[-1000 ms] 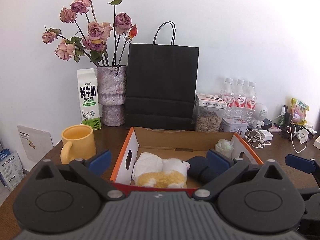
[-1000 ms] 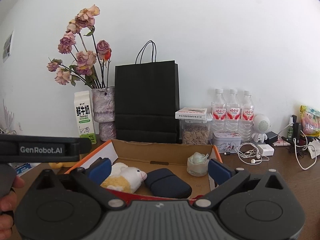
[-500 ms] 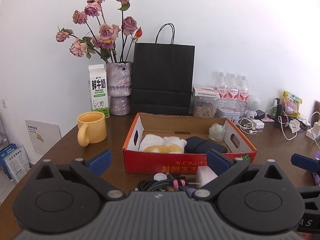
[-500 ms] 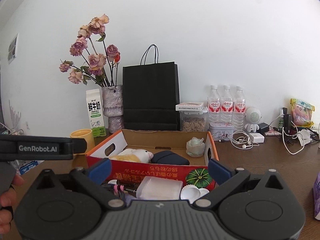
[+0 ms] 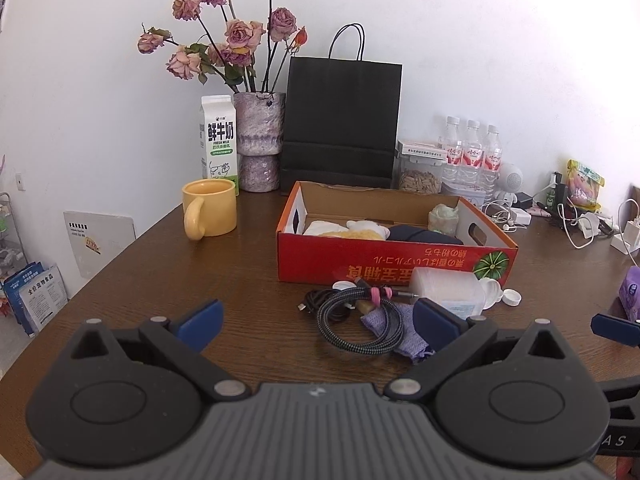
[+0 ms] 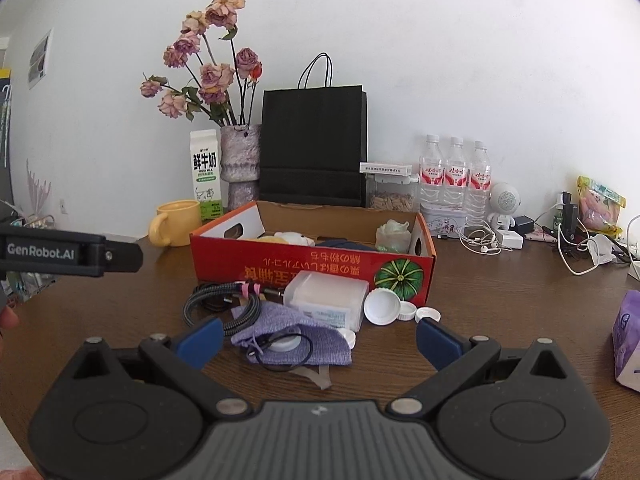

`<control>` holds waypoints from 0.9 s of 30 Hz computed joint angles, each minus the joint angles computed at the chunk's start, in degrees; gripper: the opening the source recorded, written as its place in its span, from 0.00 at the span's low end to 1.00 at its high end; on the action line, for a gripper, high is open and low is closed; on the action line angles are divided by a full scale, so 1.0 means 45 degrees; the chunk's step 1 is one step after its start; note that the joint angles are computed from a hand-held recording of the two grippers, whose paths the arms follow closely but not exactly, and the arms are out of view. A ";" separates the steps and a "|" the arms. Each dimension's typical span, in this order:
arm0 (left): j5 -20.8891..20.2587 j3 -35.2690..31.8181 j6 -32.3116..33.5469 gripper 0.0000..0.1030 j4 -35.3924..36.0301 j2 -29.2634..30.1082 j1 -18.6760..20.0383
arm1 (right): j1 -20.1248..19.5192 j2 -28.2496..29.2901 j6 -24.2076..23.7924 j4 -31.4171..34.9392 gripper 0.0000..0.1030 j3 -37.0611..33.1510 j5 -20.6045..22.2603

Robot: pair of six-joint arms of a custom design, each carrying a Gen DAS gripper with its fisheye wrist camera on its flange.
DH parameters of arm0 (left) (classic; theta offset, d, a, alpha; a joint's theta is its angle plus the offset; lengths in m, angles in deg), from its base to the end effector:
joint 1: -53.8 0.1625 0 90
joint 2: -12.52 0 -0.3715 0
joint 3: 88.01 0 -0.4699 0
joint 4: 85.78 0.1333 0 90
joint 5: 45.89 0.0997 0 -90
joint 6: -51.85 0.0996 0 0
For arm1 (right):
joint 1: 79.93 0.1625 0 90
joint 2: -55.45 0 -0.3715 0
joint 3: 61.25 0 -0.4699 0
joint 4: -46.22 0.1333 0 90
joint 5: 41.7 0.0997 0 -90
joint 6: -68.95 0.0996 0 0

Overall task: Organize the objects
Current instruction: 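Move both grippers back from the box toward the items on the table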

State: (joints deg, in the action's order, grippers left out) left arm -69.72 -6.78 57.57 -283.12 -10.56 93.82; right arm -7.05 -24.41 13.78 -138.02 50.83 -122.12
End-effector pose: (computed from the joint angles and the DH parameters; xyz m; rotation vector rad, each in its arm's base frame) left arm -0.3805 -0.6126 -0.0419 0.4058 2.0410 -1.3350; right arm -0.0323 -0.6141 0.3196 0.8710 -2.1658 1.2469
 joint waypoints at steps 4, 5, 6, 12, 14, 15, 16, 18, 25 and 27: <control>0.0045 0.0130 -0.0228 1.00 0.0105 -0.0101 0.0149 | 0.0025 0.0297 0.0024 0.0113 1.00 -0.0256 -0.0378; 0.0027 0.0167 -0.0277 1.00 0.0134 -0.0127 0.0182 | 0.0046 0.0380 -0.0005 0.0156 1.00 -0.0330 -0.0480; -0.0017 0.0248 -0.0374 1.00 0.0197 -0.0180 0.0230 | 0.0063 0.0503 -0.0083 0.0238 1.00 -0.0455 -0.0621; 0.0066 0.0656 -0.1143 1.00 0.0922 -0.0457 0.0400 | 0.0109 0.1155 -0.0814 0.0737 0.94 -0.1017 -0.1556; 0.0110 0.0711 -0.1290 1.00 0.1066 -0.0501 0.0442 | 0.0144 0.1354 -0.0977 0.0998 0.82 -0.1253 -0.1782; 0.0133 0.0721 -0.1352 1.00 0.1114 -0.0511 0.0455 | 0.0177 0.1481 -0.1061 0.1184 0.78 -0.1414 -0.1892; 0.0144 0.0727 -0.1401 1.00 0.1144 -0.0519 0.0463 | 0.0219 0.1618 -0.1104 0.1351 0.72 -0.1589 -0.2008; 0.0108 0.0740 -0.1371 1.00 0.1112 -0.0526 0.0467 | 0.0327 0.1964 -0.1127 0.1526 0.67 -0.1968 -0.2328; 0.0090 0.0781 -0.1622 1.00 0.1506 -0.0555 0.0519 | 0.0353 0.2411 -0.1026 0.3026 0.09 -0.2792 -0.2122; 0.0090 0.0806 -0.1719 1.00 0.1592 -0.0565 0.0536 | 0.0301 0.2334 -0.1022 0.2941 0.06 -0.2690 -0.1995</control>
